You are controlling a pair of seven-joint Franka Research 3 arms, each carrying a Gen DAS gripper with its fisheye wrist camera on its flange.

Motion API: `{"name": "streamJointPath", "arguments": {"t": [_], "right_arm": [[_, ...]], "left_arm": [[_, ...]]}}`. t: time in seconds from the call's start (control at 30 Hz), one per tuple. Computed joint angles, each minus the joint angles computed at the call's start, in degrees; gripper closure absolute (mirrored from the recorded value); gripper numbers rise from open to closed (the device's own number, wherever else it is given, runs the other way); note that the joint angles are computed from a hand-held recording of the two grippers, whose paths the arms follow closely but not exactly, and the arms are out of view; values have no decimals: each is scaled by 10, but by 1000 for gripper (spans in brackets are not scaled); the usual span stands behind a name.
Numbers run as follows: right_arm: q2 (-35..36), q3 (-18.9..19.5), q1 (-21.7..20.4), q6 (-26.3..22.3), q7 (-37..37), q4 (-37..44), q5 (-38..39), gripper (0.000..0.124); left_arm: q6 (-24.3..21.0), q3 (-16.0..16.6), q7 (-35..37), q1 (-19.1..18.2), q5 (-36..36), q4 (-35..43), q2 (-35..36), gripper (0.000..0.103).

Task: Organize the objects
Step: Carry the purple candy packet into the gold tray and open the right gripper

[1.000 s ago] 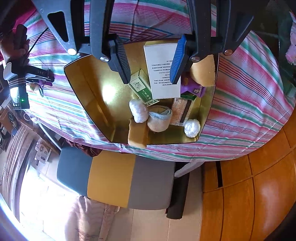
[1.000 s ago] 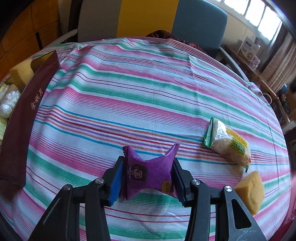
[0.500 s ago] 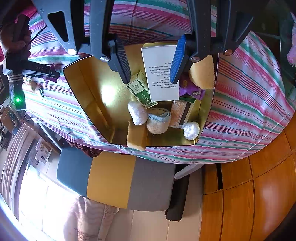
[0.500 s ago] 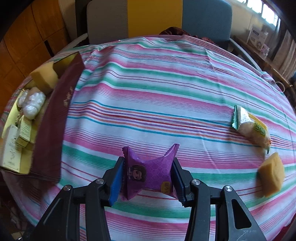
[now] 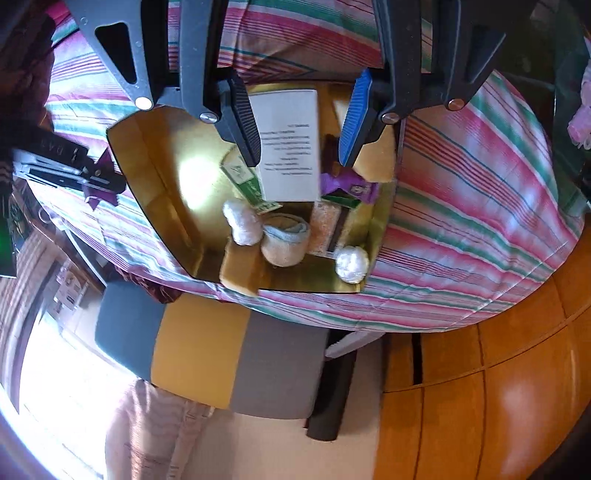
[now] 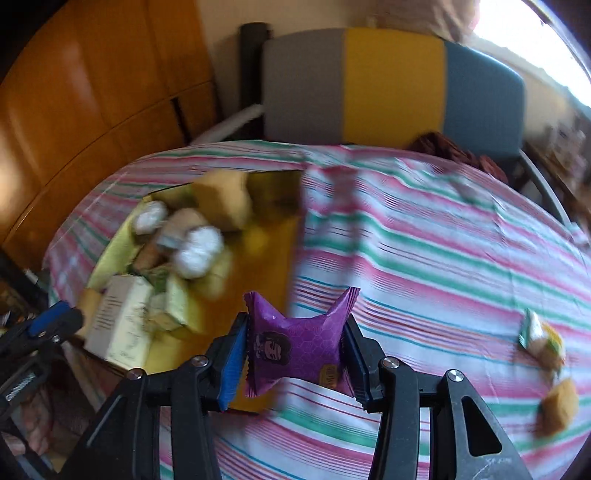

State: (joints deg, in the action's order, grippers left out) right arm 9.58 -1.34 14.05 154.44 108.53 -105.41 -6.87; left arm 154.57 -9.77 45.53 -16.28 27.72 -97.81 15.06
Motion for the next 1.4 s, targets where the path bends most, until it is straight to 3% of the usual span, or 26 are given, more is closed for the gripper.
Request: {"name": "streamJointPath", "arguments": {"t": [0.23,0.37,0.6,0.9,1.13,1.4], "right_arm": [[75,21,23,-38,-64,90,34,74],[117,27,30,-89,-98,138,66,71],[123,34,34,-82,-137,127,124,62],[85,20,45,-37,-116,86,116,51],[38,-2,52,-11,-58,37,46,45],[-14,-15,22,-14,18,-18,-24,45]], "left_arm": [[-3,9,-28,5,15,-13,-9,59],[-4,6,-26,8,15,-13,-8,59],[-14,3,-15,7,6,-7,-1,59],[-4,1,-12,4,14,-11,-7,59],[1,-2,1,0,15,-9,-8,59],[-3,-10,35,-9,8,9,3,59]]}}
